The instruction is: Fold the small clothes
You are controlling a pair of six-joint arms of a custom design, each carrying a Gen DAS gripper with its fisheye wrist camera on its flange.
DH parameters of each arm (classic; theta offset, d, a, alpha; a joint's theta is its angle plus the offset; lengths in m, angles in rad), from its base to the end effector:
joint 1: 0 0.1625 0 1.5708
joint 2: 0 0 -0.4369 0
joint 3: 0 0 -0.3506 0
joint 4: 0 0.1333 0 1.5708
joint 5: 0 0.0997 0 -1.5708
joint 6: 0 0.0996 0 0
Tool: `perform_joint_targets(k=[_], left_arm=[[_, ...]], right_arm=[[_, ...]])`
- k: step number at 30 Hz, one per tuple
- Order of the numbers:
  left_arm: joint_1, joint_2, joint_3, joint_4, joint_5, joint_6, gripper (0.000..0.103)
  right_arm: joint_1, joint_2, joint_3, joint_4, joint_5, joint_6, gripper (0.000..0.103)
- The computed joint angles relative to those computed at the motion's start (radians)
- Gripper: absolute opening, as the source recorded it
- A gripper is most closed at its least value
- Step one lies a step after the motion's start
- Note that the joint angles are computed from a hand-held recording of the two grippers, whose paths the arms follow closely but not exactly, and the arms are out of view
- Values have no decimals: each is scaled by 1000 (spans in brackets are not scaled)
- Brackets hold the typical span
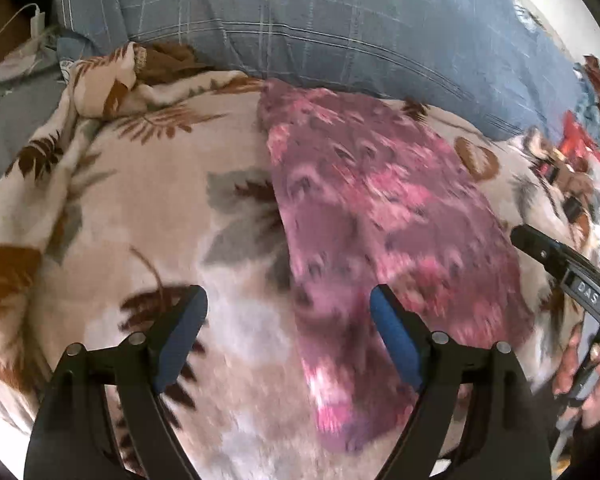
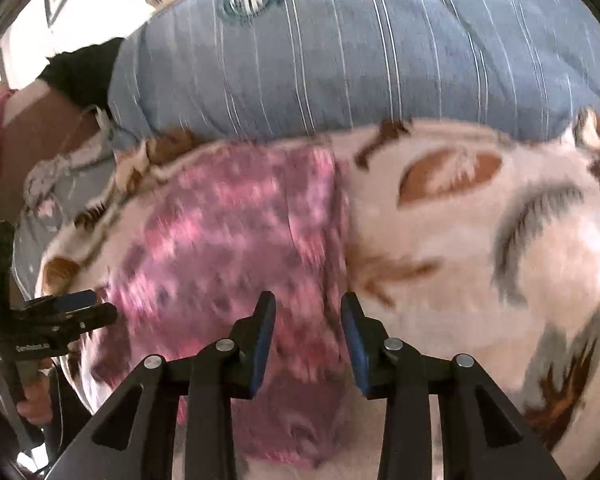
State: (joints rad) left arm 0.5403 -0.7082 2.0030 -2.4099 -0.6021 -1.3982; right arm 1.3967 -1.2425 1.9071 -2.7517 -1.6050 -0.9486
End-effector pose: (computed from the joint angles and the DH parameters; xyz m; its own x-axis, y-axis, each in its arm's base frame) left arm -0.3112 -0.4378 0.0148 -0.7552 -0.3396 -0.5606 0.1516 0.7416 -0.6535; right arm 0.0322 -0.5668 0.3225 -0.6944 -0.5854 0.4185 -0.7097 0.6534 -0.2636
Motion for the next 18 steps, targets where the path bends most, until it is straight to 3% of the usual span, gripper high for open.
perform_joint_targets(k=[2,3,5,7,8,11,18], left_arm=[[31,14,-11,-33,-3,24,87],[48,24,-16,-57,-12,34,94],[54,29,-8,-72,-8,2,100],[48,18,6,-90,-14,6,100],[43,11,10,-80,-15,7,100],[17,-15,26,-22,-7,-22,100],[-60,-18,9,270,28,-243,100]], right_arm=[[15,38,-26,-2,-26,18,36],[19,61,-39,1,-54,25,36],[23,111,-44,-54,-115,31,48],[21,118,-39,-109,-123,59,74],[24,115,-45,-101,-142,75,77],[41,100,-68,-50,-205,92,85],[96,54,4,-207,-365,-52,103]])
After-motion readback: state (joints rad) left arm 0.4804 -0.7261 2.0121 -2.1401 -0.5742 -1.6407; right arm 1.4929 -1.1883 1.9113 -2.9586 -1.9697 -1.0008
